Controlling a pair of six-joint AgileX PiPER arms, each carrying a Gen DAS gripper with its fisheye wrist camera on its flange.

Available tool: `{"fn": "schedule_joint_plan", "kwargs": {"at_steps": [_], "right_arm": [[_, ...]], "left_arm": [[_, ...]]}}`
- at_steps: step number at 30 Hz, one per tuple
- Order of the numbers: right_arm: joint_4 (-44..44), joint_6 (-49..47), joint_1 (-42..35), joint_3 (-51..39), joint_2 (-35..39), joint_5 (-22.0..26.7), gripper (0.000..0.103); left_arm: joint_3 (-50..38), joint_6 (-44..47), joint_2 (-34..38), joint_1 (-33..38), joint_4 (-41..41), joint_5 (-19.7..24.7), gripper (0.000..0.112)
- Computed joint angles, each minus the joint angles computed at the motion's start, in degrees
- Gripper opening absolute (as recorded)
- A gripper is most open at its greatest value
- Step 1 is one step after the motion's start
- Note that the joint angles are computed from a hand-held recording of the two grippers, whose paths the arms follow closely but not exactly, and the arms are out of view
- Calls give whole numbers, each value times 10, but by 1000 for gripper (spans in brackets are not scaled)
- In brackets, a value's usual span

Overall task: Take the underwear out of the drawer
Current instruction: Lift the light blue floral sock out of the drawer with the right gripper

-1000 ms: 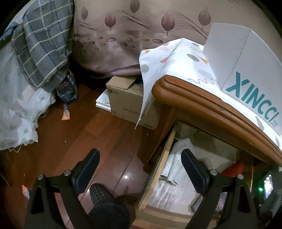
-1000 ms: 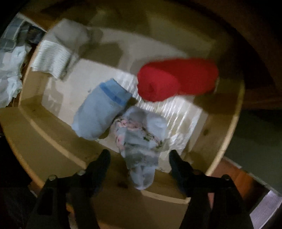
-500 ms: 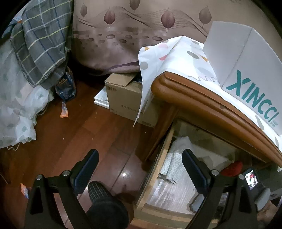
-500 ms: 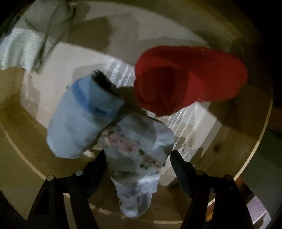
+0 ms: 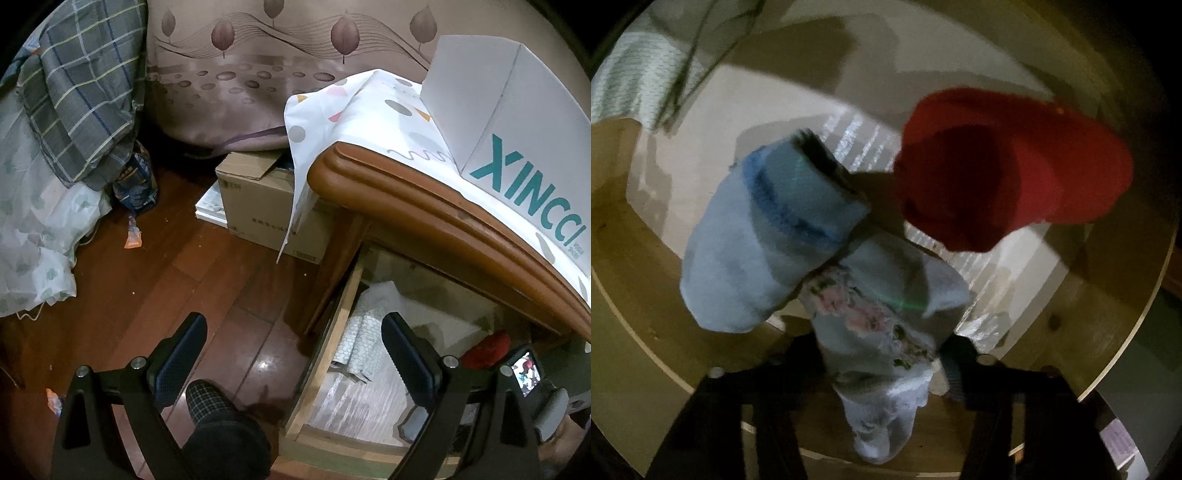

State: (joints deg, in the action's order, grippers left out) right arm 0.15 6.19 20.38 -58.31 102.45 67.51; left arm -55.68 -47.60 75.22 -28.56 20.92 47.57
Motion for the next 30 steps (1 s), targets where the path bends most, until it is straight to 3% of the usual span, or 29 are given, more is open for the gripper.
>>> {"fn": "schedule_joint_plan", "kwargs": {"at_steps": [7,16,22,23,26,30], "right_arm": [[-16,41,16,35,-71,-35,29],[-89,167,59,151,-322,-105,29],[-183,267,104,190,-451,-90,29],[-188,256,94,187,-487,-72,29],[-203,254,74,207,-521,-104,29],[-195,230,18,203,-572,-107,29]], "left_arm": [[2,1,7,-11,4,1,94],[6,40,16,-12,-33,-11,94],[7,54,26,-32,-37,-15,94],[9,56,24,-36,-38,-18,94],[13,62,23,-53,-41,-19,94],[14,62,24,-73,-43,-22,94]]}}
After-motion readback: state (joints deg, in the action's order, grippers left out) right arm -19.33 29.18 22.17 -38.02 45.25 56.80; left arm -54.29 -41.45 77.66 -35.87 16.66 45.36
